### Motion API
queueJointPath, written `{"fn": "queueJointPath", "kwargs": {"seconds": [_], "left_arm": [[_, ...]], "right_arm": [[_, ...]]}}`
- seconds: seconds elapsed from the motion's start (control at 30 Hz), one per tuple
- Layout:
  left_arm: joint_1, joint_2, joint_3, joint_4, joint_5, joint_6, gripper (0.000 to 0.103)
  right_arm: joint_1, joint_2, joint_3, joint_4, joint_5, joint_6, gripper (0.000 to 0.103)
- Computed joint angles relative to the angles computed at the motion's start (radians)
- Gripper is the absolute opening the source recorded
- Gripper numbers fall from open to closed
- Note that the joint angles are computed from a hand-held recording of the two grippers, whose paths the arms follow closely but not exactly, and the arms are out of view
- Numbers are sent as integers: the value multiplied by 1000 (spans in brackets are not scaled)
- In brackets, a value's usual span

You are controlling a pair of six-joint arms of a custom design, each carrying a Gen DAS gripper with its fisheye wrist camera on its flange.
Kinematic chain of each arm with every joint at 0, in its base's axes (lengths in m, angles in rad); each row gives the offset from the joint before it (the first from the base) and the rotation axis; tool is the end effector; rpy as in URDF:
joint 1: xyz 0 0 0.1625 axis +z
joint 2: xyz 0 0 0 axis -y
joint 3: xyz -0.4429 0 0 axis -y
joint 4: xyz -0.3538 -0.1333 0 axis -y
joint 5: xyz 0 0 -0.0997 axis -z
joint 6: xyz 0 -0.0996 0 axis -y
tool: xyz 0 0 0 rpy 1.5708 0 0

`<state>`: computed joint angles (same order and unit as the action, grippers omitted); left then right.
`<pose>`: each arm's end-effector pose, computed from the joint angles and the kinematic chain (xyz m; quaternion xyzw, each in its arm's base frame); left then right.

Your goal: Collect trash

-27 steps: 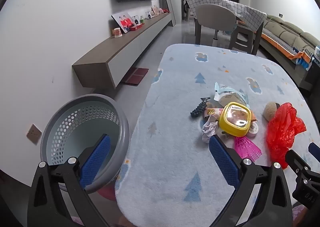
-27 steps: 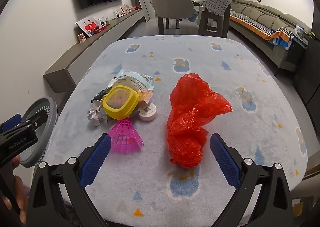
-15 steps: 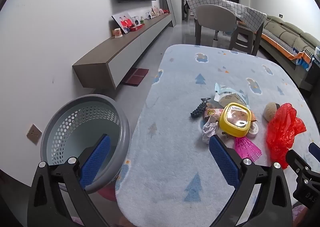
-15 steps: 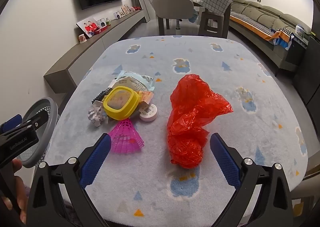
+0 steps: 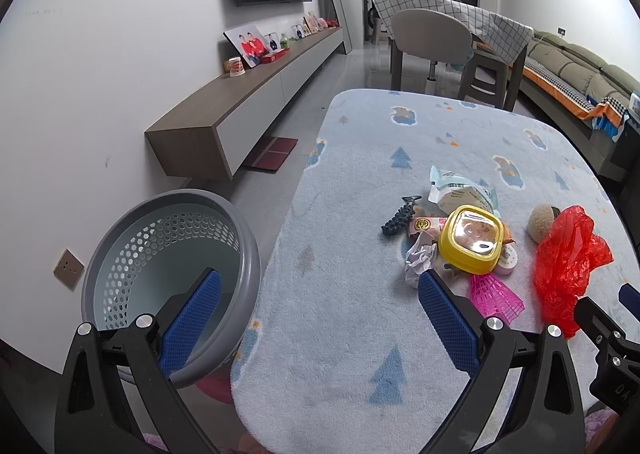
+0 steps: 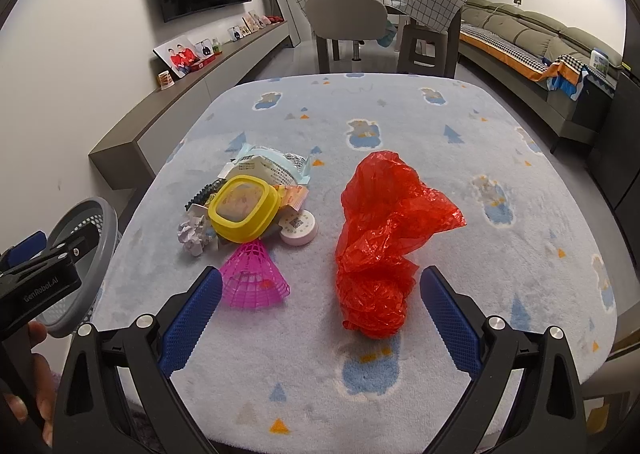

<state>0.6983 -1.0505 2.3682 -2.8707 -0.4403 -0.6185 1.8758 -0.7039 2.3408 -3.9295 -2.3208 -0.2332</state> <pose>-0.1686 -0.4332 0.1600 0.1117 0.8370 -0.3578 0.3986 0.1937 -0.3974 0.1073 0.1068 -0.8736 0.3407 0.3307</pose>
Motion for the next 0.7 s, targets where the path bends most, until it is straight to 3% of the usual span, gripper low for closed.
{"fn": "queueJointPath", "kwargs": {"seconds": [0.7], "left_arm": [[-2,0,2,-1,2,-1,97]], "right_arm": [[5,-5,-4,6,0,2,95]]}}
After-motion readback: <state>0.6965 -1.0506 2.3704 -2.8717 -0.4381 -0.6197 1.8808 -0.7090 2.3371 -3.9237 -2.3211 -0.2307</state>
